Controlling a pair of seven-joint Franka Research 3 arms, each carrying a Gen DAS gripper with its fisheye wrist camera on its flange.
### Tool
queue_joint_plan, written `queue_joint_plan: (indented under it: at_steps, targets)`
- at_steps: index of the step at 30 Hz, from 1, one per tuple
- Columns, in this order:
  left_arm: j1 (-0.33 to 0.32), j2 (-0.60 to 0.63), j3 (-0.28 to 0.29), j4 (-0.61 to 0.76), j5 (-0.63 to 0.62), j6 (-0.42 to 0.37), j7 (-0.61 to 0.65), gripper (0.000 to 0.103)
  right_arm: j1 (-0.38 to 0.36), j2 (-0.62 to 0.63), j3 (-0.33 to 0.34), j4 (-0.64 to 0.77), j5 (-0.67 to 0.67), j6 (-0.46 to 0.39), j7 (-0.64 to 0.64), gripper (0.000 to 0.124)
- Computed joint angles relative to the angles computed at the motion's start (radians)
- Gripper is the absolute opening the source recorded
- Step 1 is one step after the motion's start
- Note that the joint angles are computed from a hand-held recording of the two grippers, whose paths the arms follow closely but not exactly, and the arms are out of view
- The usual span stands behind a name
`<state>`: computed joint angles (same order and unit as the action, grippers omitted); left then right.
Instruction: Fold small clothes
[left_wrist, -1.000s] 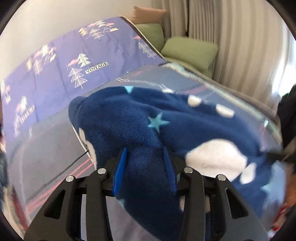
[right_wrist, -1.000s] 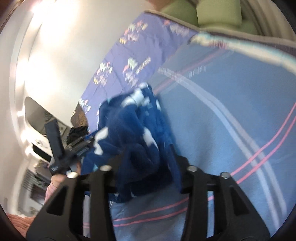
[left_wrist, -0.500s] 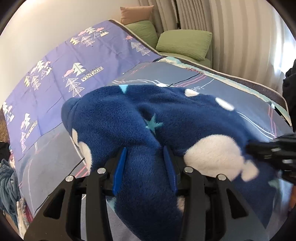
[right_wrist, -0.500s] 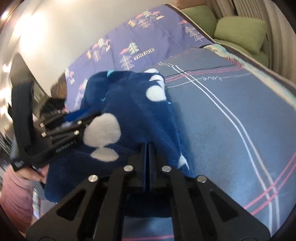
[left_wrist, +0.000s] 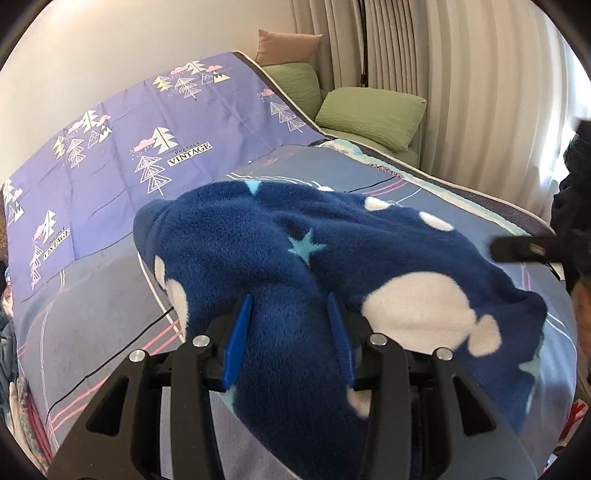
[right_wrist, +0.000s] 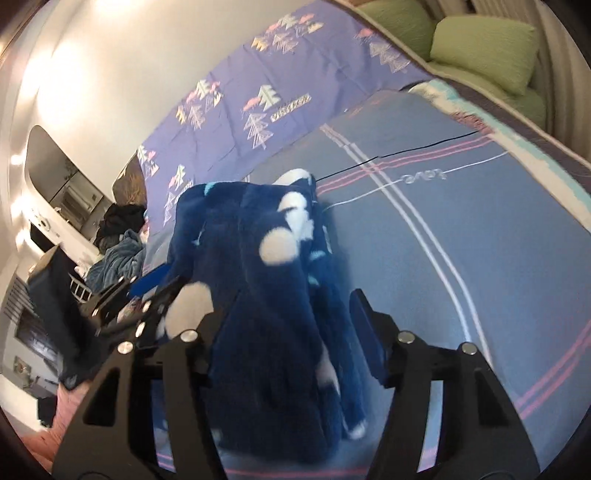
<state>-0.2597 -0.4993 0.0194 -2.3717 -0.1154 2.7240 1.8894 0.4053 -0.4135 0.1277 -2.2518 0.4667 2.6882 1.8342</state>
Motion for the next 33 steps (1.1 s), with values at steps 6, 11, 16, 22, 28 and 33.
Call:
queue_joint_plan:
  at_steps: [6, 11, 16, 22, 28, 33]
  targets:
    - [-0.197, -0.098, 0.183, 0.009, -0.311, -0.200, 0.198, 0.057, -0.026, 0.116, 0.008, 0.064, -0.407, -0.084, 0.339, 0.001]
    - [-0.079, -0.140, 0.020, -0.138, -0.139, -0.053, 0.239, 0.057, 0.100, 0.041, -0.164, -0.091, -0.146, 0.021, 0.282, 0.001]
    - [-0.112, -0.135, 0.070, -0.105, -0.174, -0.109, 0.232, 0.057, 0.155, -0.113, -0.163, -0.154, 0.052, 0.080, 0.018, 0.042]
    - [-0.112, -0.148, 0.061, -0.130, -0.172, -0.080, 0.219, 0.058, 0.198, -0.128, -0.138, -0.236, 0.080, 0.029, 0.046, 0.042]
    - [-0.126, -0.150, 0.091, -0.113, -0.176, -0.109, 0.249, 0.059, 0.092, -0.202, -0.066, -0.203, -0.040, -0.027, 0.162, 0.031]
    - [-0.142, -0.118, 0.154, 0.003, -0.310, -0.210, 0.255, 0.054, 0.043, -0.139, -0.006, -0.056, -0.245, 0.046, 0.090, 0.003]
